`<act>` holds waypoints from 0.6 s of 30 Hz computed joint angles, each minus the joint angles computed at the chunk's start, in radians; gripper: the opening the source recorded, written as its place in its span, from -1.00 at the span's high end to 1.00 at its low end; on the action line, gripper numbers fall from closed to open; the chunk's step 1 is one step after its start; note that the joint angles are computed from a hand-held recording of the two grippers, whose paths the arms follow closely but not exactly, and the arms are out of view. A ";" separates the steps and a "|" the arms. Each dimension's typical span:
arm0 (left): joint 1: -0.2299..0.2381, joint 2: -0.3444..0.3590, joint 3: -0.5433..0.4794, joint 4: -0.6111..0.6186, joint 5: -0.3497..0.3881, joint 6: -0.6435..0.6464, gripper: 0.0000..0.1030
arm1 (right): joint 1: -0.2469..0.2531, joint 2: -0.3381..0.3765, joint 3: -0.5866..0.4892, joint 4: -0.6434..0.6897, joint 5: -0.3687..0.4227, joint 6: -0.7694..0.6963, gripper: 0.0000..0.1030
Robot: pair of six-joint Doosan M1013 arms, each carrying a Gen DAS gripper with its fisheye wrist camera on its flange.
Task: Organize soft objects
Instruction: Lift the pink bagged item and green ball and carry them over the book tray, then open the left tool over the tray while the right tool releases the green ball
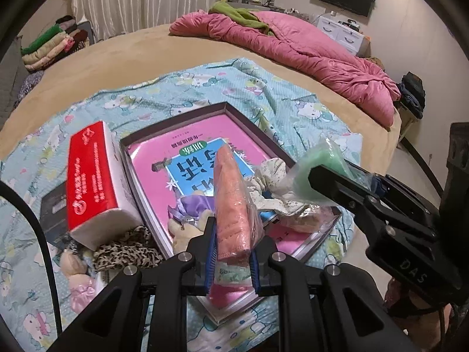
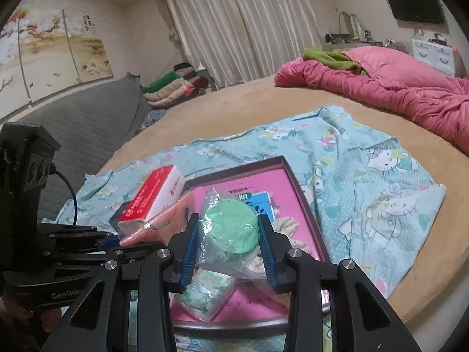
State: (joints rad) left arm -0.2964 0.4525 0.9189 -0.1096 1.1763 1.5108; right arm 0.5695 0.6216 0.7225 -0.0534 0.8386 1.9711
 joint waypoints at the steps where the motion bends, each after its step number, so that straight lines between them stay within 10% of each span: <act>1: 0.002 0.003 0.002 -0.011 0.000 0.001 0.62 | -0.001 0.002 -0.001 0.001 0.007 0.002 0.24; 18: 0.011 0.055 -0.016 -0.061 0.058 0.003 0.62 | -0.028 0.057 -0.070 0.150 0.192 -0.069 0.23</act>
